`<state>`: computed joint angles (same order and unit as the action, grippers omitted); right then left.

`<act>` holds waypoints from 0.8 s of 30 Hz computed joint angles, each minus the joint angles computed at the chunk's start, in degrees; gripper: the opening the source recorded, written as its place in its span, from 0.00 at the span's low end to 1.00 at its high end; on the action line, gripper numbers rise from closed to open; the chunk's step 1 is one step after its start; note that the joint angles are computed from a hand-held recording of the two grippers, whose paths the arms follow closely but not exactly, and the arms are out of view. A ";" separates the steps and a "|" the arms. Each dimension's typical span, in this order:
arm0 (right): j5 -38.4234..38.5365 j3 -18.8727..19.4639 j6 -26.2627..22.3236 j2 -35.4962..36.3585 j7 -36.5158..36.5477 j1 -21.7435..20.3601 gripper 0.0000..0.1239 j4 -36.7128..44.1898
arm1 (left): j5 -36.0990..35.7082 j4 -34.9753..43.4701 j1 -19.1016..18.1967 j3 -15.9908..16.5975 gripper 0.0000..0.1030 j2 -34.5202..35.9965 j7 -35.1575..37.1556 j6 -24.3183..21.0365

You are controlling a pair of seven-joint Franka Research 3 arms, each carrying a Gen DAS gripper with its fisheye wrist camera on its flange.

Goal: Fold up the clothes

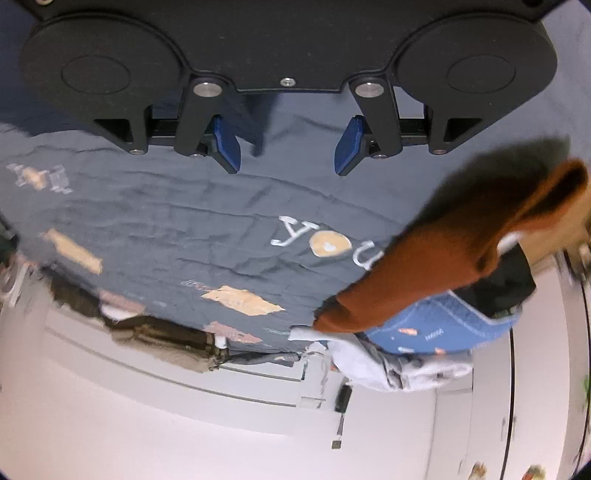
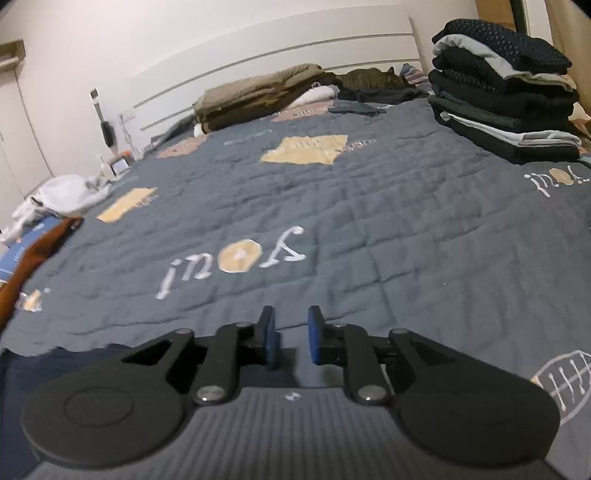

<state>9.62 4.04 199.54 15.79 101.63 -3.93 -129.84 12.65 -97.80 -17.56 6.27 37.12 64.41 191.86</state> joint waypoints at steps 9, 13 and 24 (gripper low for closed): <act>-22.68 11.32 1.34 -10.67 19.33 -9.14 0.32 -11.37 | 9.46 -15.47 16.15 -21.39 0.57 -9.74 -2.85 4.45; -30.50 10.73 2.15 -13.58 28.31 -7.87 0.34 -15.65 | 15.47 -21.03 20.94 -26.97 0.58 -12.02 -6.66 6.03; -21.71 6.10 8.79 -20.11 32.32 3.42 0.34 -29.63 | 32.76 -33.77 37.12 -40.16 0.60 -12.85 -29.35 15.94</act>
<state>-12.09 10.14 208.32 -4.31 133.95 -0.51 -159.47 45.41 -131.57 19.56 -33.89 24.27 35.06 207.80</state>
